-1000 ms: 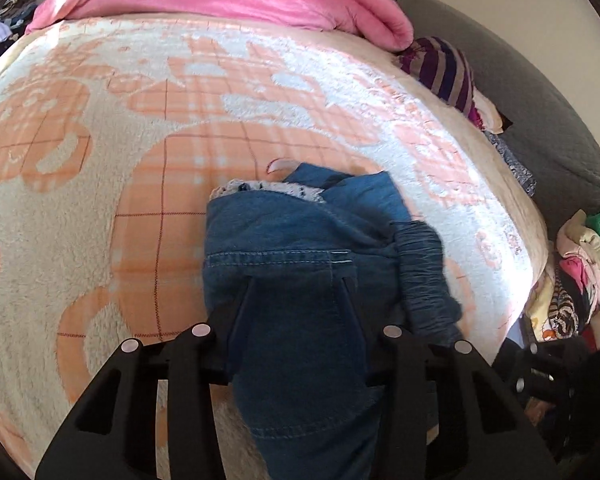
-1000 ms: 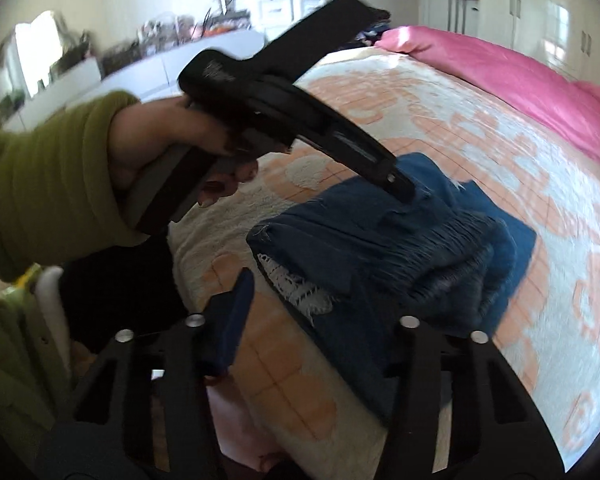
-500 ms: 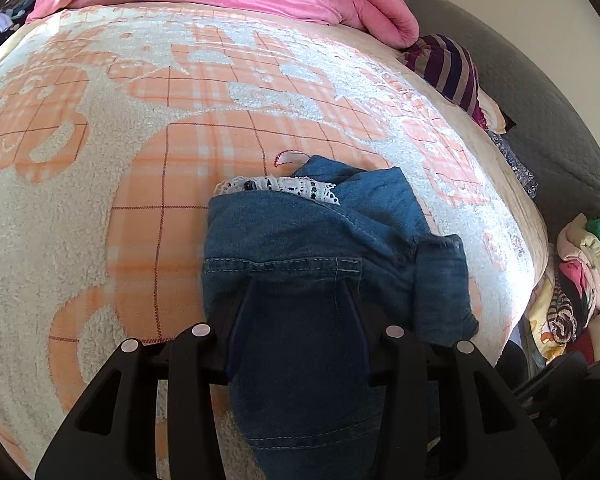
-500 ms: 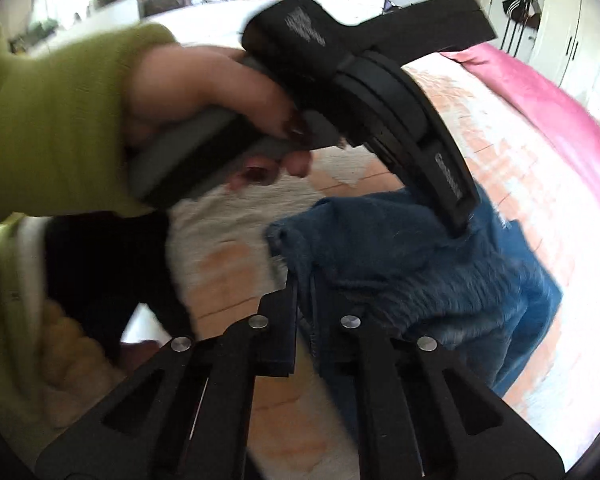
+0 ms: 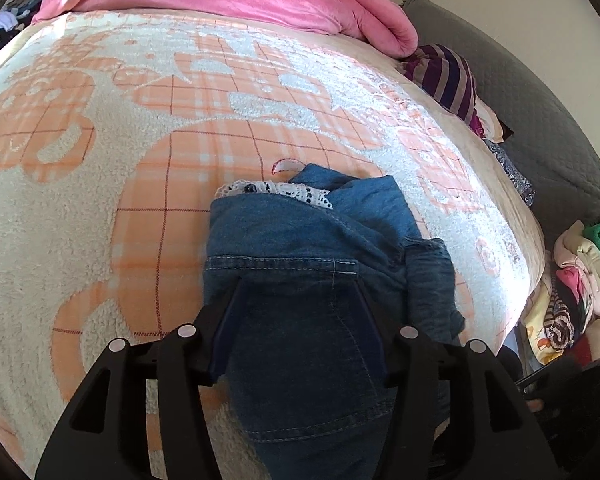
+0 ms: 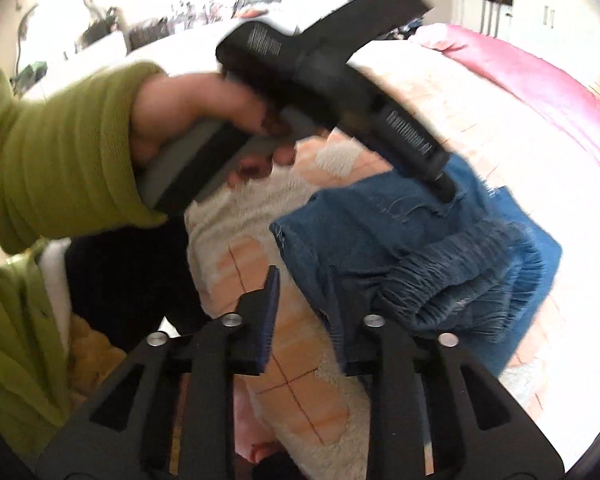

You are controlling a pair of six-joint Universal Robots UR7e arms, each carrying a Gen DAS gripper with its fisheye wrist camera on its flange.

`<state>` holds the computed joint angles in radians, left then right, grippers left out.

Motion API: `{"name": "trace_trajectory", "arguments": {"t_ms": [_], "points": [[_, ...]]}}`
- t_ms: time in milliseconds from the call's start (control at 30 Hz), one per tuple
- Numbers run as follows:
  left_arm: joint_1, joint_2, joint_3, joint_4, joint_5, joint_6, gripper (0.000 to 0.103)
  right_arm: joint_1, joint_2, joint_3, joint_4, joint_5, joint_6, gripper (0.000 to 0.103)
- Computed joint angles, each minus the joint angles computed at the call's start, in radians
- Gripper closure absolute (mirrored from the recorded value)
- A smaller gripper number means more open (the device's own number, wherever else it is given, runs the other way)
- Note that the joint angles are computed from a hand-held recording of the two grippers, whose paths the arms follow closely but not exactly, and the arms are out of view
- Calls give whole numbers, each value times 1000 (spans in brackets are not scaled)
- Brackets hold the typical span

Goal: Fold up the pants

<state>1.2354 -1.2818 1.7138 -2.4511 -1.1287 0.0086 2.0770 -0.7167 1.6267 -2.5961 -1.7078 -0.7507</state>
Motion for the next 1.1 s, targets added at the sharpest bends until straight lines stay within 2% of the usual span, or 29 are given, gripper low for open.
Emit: {"name": "trace_trajectory", "arguments": {"t_ms": [33,100,133,200,367,400,467,633,667,700,733,1100], "points": [[-2,-2,2,-3,4,3,50,1,-11,5,-15,6,7,77],[-9,-8,10,-13,13,10,49,-2,-42,32,-63,24,26,62],[-12,-11,13,-16,17,11,48,-5,-54,41,-84,35,39,58],[-20,-19,21,-27,30,18,46,-11,-59,27,-120,41,79,40],[-38,-37,35,-52,51,34,46,-26,-72,32,-230,-22,167,25],[-44,-42,41,-61,58,39,42,-29,-71,33,-248,-39,183,22],[-51,-49,49,-76,72,47,36,-35,-70,30,-274,-73,225,18],[-70,-71,72,-96,91,56,35,-54,-55,26,-327,-114,307,14],[-74,-75,76,-99,95,56,31,-54,-44,17,-333,-129,319,12],[-77,-79,79,-99,100,54,16,-54,-37,17,-344,-137,324,12],[-79,-81,81,-104,104,54,13,-55,-33,17,-350,-143,330,12],[-99,-119,118,-131,122,45,8,-71,-15,16,-371,-175,371,9]]}}
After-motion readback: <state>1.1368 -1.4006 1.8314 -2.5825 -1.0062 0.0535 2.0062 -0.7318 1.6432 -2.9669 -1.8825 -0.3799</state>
